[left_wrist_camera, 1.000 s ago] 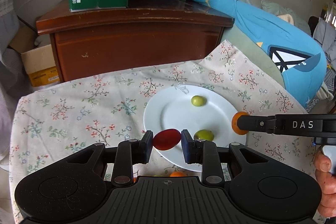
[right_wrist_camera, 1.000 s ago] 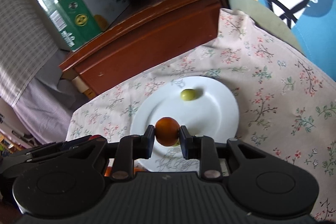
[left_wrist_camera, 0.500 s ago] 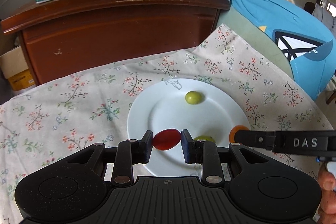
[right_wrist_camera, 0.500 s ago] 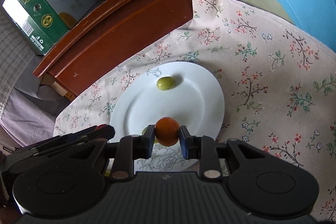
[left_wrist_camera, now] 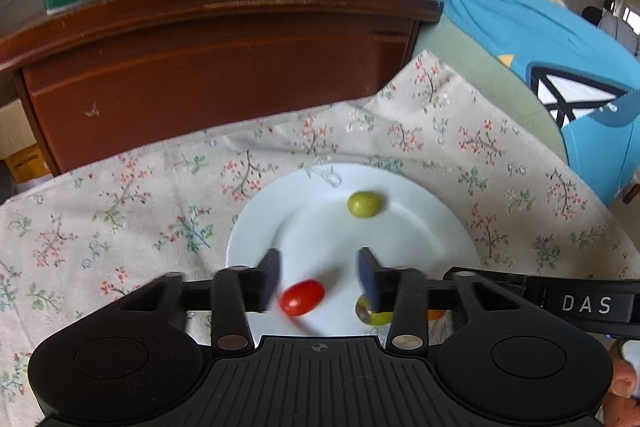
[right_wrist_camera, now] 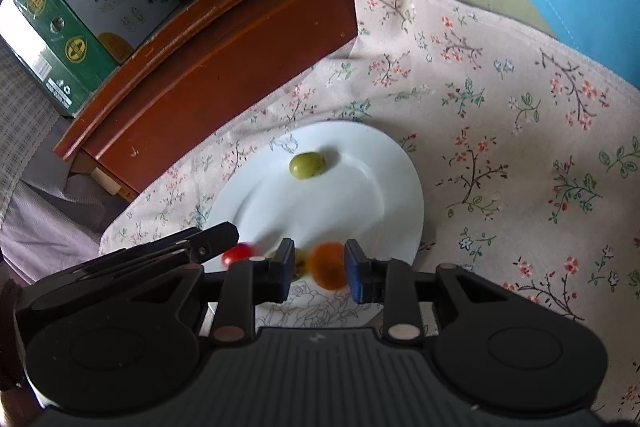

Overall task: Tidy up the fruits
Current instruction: 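Carry the tomato and tangerine over the plate and open both grippers, then withdraw both tools from the plate back toward the fruit pile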

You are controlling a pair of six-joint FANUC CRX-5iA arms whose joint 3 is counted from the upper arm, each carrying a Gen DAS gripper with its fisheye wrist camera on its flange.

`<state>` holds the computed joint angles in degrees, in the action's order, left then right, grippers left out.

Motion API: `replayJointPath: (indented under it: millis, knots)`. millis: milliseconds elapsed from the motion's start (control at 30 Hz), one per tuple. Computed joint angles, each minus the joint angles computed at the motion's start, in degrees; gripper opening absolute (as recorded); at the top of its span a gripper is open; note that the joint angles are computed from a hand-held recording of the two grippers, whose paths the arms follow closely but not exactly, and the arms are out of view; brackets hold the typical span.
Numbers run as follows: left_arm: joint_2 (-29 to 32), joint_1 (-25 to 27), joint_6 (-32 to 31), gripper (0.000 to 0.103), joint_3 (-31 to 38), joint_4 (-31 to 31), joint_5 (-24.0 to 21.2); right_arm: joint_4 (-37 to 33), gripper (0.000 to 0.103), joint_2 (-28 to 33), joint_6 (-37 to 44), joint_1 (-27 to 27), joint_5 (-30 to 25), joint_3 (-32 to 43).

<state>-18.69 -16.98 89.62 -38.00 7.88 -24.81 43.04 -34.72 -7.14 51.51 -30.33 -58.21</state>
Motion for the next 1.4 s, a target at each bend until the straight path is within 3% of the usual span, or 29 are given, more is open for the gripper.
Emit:
replayJointPath:
  millis: [33,267,567,1033,1167,1400]
  knots:
    - [-0.42,-0.30,2.69,0.064,0.68,-2.31,-0.25,0.69,0.030,-0.17,-0.59,-0.16,0.25,-0.22]
    - [-3.53,0.40,8.41,0.073,2.80,-6.61,-3.17,3.62,0.037,-0.98,-2.77,-0.44,0.51,-1.11]
    - [-8.14,2.40,12.29,0.073,2.84,-10.18,-9.77,8.05,0.043,-1.27,-0.11,2.83,-1.30,-1.60]
    - [-17.10,5.71,12.64,0.073,-2.45,-8.95,-16.33,1.38,0.047,-4.01,5.98,10.61,-7.11,-1.26]
    - [-19.00,5.81,14.26,0.073,-2.67,-10.99,-18.41,1.06,0.047,-5.72,5.68,13.80,-9.46,-1.77]
    - [-22.70,10.56,13.37,0.073,-4.97,-9.71,-21.41,-0.01,0.047,-8.11,3.33,18.92,-13.36,-2.67]
